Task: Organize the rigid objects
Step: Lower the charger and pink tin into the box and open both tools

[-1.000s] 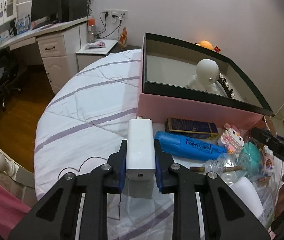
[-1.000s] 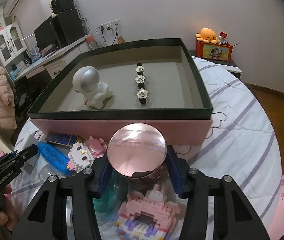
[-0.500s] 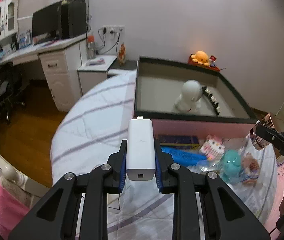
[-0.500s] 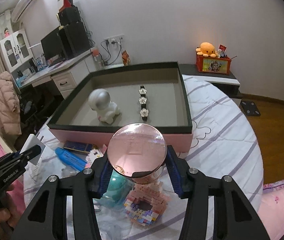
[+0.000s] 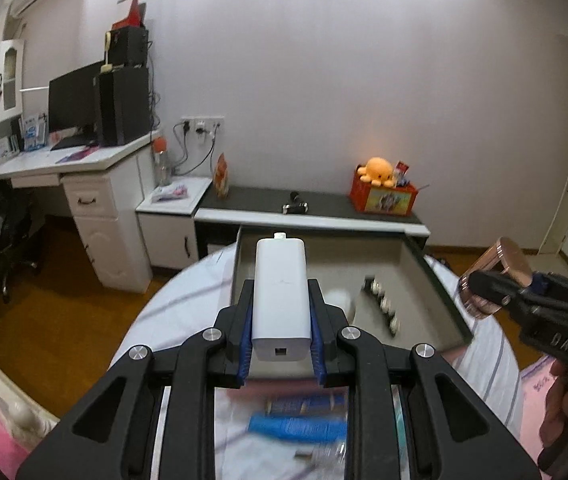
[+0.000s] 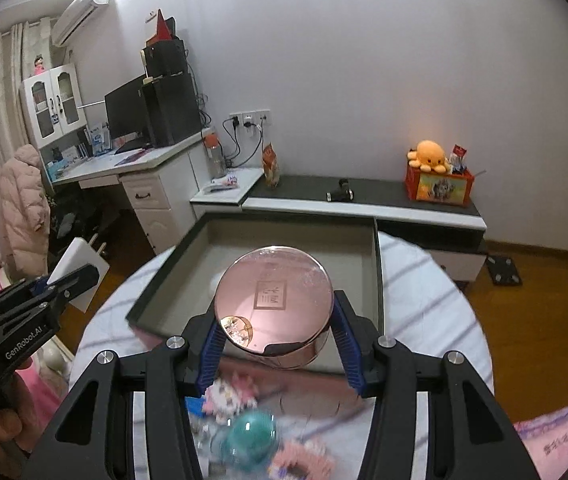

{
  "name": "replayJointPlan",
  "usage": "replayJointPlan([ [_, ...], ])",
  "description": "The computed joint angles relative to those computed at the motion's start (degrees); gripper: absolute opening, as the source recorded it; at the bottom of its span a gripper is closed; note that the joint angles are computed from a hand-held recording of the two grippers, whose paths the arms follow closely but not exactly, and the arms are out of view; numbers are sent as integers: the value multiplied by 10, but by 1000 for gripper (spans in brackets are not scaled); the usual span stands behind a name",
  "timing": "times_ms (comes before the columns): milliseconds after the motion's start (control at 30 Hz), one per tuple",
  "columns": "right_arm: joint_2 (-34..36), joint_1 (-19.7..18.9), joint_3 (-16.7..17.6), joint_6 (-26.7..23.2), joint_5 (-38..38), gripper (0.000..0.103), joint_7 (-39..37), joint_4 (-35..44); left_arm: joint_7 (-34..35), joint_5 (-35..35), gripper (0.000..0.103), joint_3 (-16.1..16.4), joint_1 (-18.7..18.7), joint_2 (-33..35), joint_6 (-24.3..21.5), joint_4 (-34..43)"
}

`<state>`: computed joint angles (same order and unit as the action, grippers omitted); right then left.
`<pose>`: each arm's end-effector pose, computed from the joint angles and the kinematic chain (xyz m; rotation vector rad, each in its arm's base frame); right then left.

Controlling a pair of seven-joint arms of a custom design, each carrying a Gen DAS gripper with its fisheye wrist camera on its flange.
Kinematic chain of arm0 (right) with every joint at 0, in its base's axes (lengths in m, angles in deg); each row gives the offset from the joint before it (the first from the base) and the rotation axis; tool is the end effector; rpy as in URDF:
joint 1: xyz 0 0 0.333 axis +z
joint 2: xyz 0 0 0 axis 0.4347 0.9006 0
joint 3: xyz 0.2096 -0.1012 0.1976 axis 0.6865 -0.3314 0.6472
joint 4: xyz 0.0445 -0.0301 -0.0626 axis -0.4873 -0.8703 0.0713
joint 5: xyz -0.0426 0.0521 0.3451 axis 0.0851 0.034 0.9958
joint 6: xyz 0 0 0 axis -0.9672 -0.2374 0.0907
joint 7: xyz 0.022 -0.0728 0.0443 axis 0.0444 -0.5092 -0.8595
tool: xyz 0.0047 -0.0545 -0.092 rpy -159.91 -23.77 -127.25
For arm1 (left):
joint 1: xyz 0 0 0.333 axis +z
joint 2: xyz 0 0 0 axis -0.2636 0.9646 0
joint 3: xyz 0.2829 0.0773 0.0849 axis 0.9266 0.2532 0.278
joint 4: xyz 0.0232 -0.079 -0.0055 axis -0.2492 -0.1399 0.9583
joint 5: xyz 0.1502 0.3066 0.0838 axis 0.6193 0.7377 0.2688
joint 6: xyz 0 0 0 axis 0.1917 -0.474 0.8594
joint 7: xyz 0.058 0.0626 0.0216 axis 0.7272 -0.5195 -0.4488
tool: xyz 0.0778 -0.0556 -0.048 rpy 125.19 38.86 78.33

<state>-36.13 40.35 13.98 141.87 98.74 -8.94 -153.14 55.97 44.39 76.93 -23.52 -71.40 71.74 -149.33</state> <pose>0.5879 0.1822 0.4856 -1.8702 1.2026 -0.4836 0.5182 -0.2045 0.4906 -1.7597 1.4106 -0.8900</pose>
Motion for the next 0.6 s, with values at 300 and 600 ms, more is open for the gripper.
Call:
replayJointPlan([
  [300, 165, 37, -80, -113, -211, 51, 218, 209, 178, -154, 23, 23, -3, 168, 15, 168],
  [600, 301, 20, -92, -241, -311, 51, 323, 389, 334, -323, 24, 25, -14, 275, -17, 251],
])
